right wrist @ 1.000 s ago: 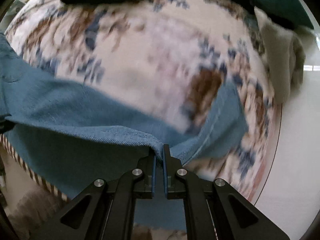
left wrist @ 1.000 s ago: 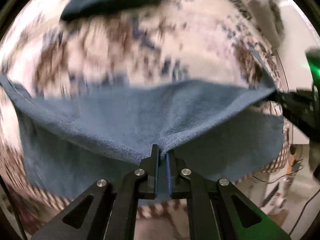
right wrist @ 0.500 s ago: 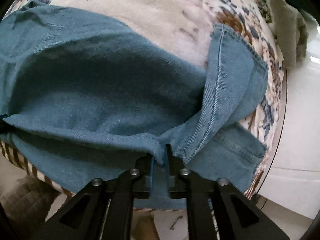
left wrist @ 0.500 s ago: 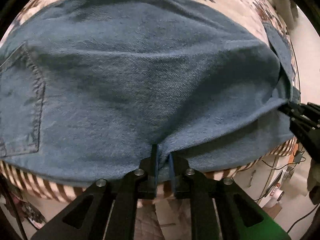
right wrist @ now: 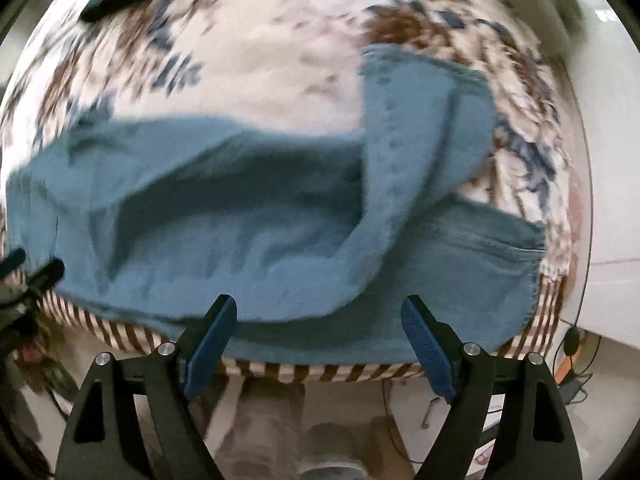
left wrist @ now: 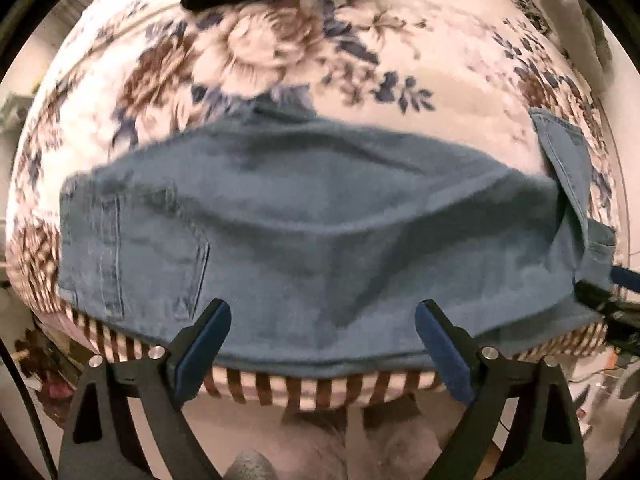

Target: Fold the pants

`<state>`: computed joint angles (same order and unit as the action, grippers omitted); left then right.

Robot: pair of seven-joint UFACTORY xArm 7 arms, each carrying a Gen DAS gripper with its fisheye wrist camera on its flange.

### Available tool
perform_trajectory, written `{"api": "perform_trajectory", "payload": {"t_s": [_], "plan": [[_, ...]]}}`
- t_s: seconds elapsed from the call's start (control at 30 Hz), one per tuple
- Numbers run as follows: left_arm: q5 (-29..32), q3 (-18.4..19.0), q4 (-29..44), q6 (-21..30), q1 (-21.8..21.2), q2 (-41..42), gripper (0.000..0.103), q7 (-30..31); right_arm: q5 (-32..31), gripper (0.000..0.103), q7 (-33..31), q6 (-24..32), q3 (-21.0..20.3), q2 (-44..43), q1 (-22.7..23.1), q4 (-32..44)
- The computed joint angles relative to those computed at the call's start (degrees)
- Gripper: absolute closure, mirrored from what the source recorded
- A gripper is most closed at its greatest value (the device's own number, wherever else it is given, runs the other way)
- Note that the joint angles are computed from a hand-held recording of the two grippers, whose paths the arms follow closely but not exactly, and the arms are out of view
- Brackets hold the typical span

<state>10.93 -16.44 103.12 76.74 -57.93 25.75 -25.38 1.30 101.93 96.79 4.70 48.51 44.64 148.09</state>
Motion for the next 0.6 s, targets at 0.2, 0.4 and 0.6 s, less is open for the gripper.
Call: {"api": "perform_trajectory", "payload": {"t_s": [0.2,0.4,0.6], "plan": [[3.3,1.9,13.2,2.6,-5.4,9.4,0.009,-1.2,-1.4,0.017,1.8,-11.9,0.2,-16.9,-5.1,-29.9],[3.7,5.0,25.9,7.0,-10.7,18.2,0.009,-0.3,-2.7,0.017,1.7,-17.3,1.1,-21.5,-11.1,-42.8],[2.5,8.6,37.8,13.1,-14.2,26.5,0.009,0.7,-1.9,0.017,-1.8,-18.3,1.8,-19.2,-14.9,-45.0]]}}
